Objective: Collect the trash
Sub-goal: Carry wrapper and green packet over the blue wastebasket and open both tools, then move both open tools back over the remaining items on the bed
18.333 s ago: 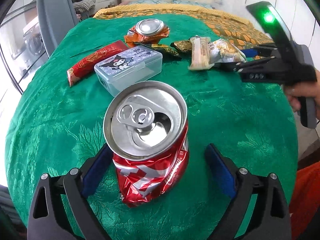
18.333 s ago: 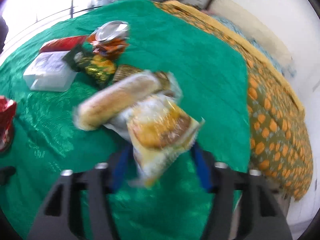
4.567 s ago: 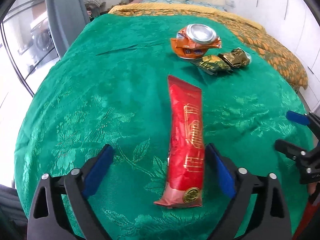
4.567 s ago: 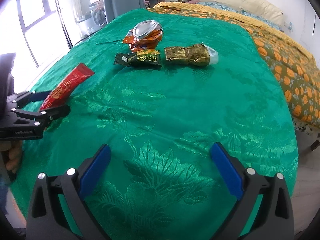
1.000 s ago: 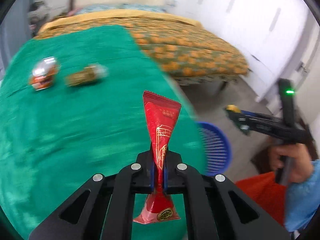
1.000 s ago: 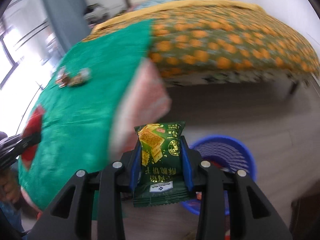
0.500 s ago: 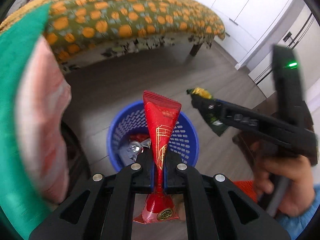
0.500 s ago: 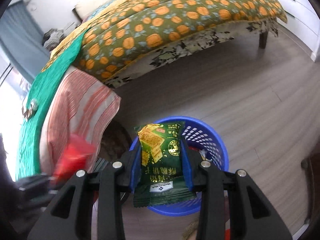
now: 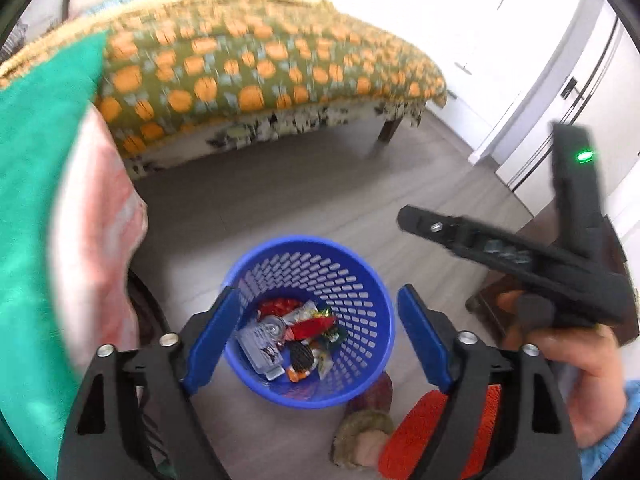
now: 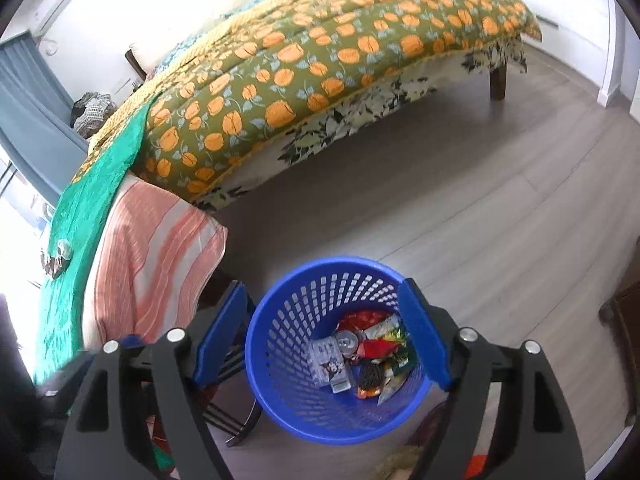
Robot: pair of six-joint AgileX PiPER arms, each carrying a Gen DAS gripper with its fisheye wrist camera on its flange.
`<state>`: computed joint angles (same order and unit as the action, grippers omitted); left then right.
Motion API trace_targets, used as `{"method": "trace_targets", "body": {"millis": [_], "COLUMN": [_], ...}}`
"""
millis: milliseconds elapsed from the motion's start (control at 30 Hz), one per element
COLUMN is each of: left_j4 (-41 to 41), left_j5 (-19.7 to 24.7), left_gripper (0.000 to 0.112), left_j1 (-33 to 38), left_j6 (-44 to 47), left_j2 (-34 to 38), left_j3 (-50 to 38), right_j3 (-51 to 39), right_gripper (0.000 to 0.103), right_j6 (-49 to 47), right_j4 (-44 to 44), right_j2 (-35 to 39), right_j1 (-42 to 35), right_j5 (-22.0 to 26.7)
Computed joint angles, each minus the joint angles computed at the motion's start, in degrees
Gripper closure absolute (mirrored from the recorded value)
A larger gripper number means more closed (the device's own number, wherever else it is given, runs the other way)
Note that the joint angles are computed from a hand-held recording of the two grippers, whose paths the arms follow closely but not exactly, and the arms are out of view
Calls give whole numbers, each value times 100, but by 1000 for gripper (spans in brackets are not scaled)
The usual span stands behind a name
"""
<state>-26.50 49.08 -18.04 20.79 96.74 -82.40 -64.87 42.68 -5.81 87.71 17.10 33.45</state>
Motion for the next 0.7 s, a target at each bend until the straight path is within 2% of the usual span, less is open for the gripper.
{"method": "trace_targets", "body": {"millis": [133, 267, 433, 567, 700], "left_j4": [-208, -241, -270, -428, -472], "left_j5": [152, 410, 748, 968, 1152], "left_gripper": [21, 19, 19, 19, 19], "left_j1": [553, 1407, 3011, 4298, 5313], "left_j6": [506, 1048, 2055, 2929, 3388], "left_j2": [-871, -1507, -1900, -1787, -1284], "left_j3": [508, 997, 1417, 1344, 846], "right_j3": [-246, -544, -1102, -1828, -3155], "right_gripper": [22, 22, 22, 21, 21], "right_j6": [1109, 1845, 2156, 1870, 1081], "right_j4": [-1401, -2657, -3736, -3490, -2854], "right_j2": [2, 97, 412, 950, 1833], "right_j1": [639, 1375, 2552, 3166, 3683], "right_j5": [260, 581, 1038, 1264, 1614]}}
